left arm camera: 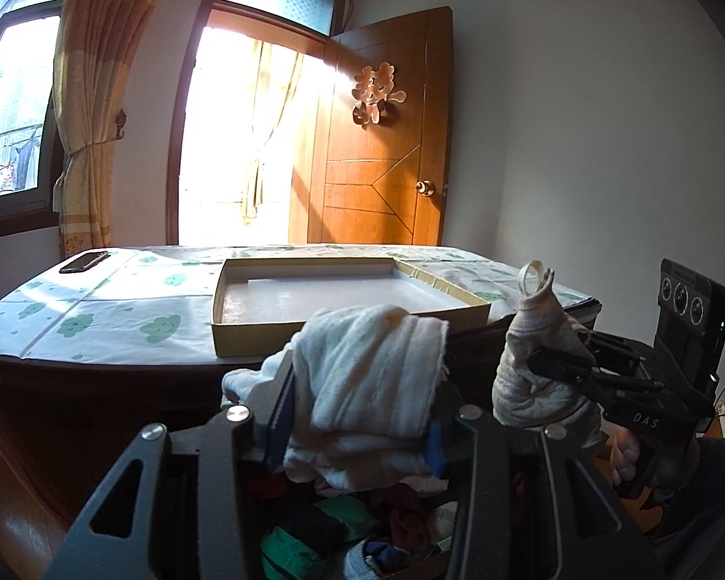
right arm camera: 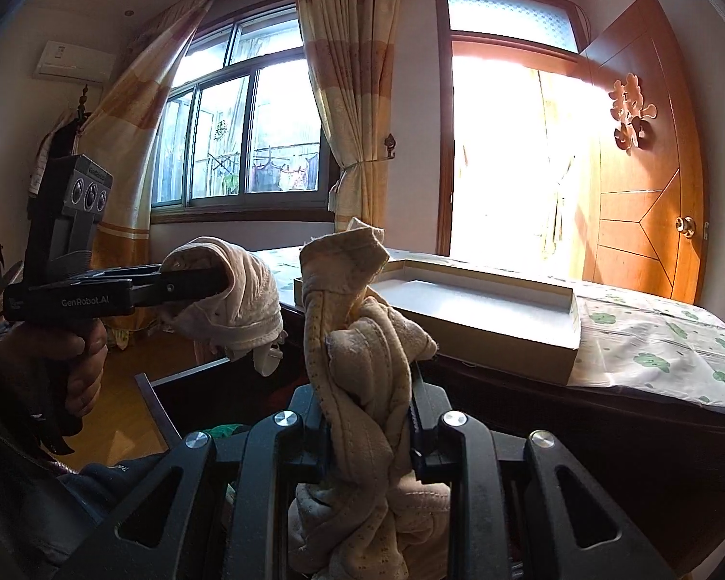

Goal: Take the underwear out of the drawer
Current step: 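Lift both held underwear up and carry them toward the cardboard tray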

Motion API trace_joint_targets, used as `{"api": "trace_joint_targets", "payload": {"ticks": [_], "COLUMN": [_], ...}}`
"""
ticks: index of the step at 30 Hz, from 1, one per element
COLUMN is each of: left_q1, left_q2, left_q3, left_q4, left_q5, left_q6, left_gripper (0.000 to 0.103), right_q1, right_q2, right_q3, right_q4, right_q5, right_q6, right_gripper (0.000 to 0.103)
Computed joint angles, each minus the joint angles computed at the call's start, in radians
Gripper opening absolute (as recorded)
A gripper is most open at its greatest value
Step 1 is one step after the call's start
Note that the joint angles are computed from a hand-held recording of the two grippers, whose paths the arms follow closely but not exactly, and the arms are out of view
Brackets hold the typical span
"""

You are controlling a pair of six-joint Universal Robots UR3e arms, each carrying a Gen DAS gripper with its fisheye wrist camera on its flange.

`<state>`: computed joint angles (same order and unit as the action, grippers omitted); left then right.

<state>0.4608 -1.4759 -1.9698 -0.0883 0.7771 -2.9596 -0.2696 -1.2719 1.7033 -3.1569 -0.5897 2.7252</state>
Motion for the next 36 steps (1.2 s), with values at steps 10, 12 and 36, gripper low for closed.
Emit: {"api": "trace_joint_targets", "payload": {"ticks": [10, 12, 36], "left_q1": [0.007, 0.008, -0.02], "left_q2": [0.011, 0.011, -0.038], "left_q3": [-0.014, -0.012, 0.118], "left_q4": [0.042, 0.037, -0.053], "left_q5": [-0.01, -0.013, -0.029], "left_q6": [-0.007, -0.004, -0.008], "left_gripper": [0.042, 0.042, 0.042], "right_q1": [-0.013, -0.015, -0.018], "right_q2": [-0.012, -0.011, 0.028], "right_q3": [-0.001, -0.009, -0.125], "right_q4": [-0.035, -0.031, 0.051], "right_q5": [0.024, 0.029, 0.044], "right_q6": [0.051, 0.056, 0.105], "right_gripper": [0.026, 0.026, 0.026]}}
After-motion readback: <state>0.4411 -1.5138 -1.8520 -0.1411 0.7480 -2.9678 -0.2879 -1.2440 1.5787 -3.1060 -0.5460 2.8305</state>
